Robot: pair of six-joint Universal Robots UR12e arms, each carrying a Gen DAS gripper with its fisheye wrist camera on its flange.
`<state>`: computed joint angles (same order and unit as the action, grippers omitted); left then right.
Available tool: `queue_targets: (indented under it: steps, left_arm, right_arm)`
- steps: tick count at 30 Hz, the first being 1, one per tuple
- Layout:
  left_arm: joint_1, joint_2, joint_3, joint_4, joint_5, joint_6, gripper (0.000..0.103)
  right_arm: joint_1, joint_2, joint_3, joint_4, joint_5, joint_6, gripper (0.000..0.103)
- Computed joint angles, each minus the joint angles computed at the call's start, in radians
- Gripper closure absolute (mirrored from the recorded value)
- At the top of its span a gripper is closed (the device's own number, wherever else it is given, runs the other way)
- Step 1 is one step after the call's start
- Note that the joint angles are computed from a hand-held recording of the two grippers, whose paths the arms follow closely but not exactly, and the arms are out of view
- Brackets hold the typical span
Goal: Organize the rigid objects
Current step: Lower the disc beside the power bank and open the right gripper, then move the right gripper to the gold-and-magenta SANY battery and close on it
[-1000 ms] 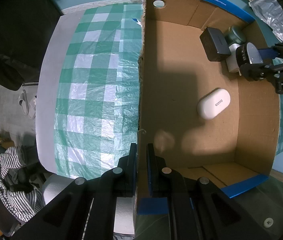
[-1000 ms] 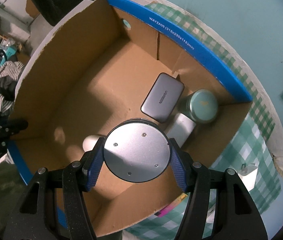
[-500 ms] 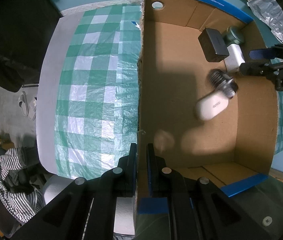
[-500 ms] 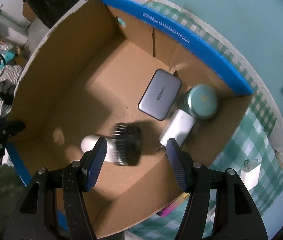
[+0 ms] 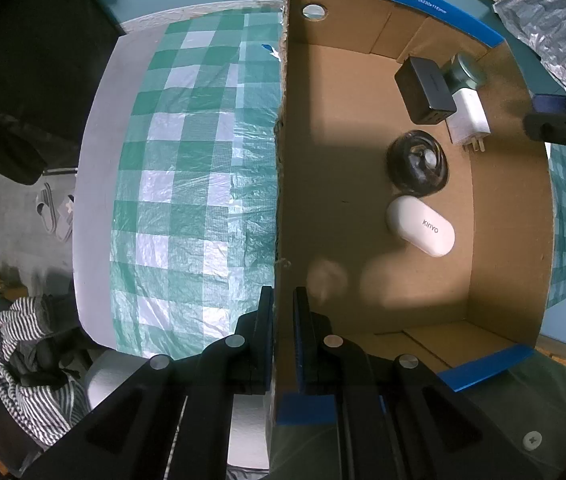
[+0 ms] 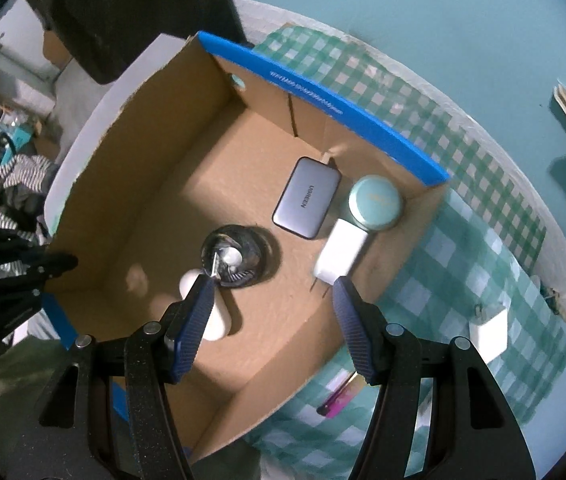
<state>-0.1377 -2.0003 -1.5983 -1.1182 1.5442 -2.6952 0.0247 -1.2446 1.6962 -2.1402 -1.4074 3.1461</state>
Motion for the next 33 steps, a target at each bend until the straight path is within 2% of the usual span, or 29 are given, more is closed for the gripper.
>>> queue_targets:
  steps: [5, 18, 25, 33]
  left_arm:
    - [0.001, 0.001, -0.001, -0.001, 0.000, 0.002, 0.095]
    - [0.000, 0.003, -0.003, -0.002, 0.000, 0.002, 0.095]
    - [-0.001, 0.005, -0.006, -0.002, 0.002, 0.005, 0.095]
    - [-0.001, 0.007, -0.006, -0.002, 0.005, 0.021, 0.095]
  right_arm:
    - [-0.022, -0.034, 0.037, -0.033, 0.017, 0.068, 0.040]
    - [-0.078, -0.108, 0.146, -0.042, 0.013, 0.224, 0.040]
    - [-0.092, -0.114, 0.197, -0.040, 0.016, 0.291, 0.040]
    - [-0.094, -0.089, 0.246, -0.052, 0.020, 0.326, 0.041]
